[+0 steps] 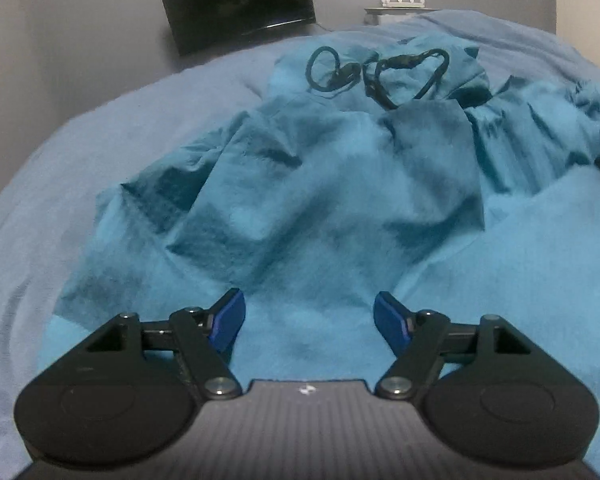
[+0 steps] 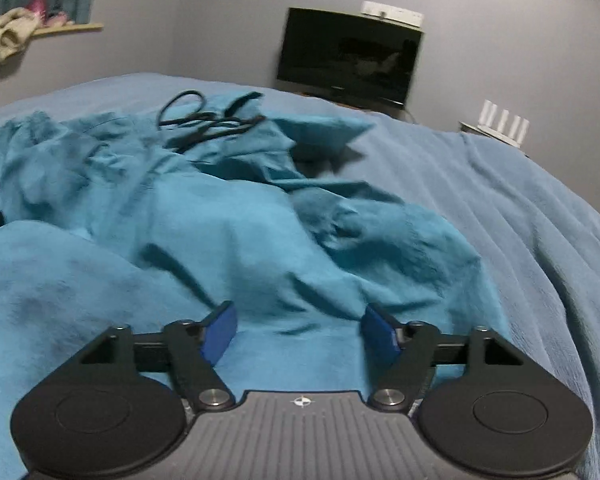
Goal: Fold large clothes
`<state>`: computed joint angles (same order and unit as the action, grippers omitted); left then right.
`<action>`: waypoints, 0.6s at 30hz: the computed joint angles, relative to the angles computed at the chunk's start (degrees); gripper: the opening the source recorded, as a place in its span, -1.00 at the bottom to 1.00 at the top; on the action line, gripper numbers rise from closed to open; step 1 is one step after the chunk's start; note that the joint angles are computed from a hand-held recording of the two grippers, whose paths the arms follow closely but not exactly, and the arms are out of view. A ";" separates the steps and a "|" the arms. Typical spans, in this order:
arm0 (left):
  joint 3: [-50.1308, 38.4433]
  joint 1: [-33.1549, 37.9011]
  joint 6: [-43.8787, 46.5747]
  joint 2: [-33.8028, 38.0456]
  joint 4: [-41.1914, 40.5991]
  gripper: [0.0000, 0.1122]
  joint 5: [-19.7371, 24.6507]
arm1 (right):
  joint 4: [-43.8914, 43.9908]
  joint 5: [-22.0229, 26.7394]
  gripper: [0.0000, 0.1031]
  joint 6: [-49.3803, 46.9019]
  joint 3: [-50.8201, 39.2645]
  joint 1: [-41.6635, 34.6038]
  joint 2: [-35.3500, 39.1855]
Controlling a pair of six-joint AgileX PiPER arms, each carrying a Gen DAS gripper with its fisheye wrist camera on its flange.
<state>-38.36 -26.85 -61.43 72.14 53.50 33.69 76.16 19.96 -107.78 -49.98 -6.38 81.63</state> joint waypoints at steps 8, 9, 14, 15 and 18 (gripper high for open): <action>0.40 -12.52 -8.39 -11.84 -2.71 0.46 6.10 | 4.44 14.00 0.47 4.07 5.33 -9.13 -9.15; 0.01 -13.83 -6.94 -11.94 -5.30 0.47 6.05 | 3.68 17.48 0.50 5.37 5.88 -10.49 -10.64; -0.72 -23.26 -6.01 -7.18 -8.17 0.48 13.75 | -10.99 22.79 0.53 15.54 7.15 -8.45 -16.24; 0.11 -25.36 -7.21 -7.37 -7.08 0.50 15.74 | -13.74 20.84 0.53 15.52 8.48 -7.00 -18.16; 0.84 -29.42 -9.58 -7.25 -5.66 0.55 20.45 | -25.58 16.80 0.54 22.41 10.21 -3.68 -21.94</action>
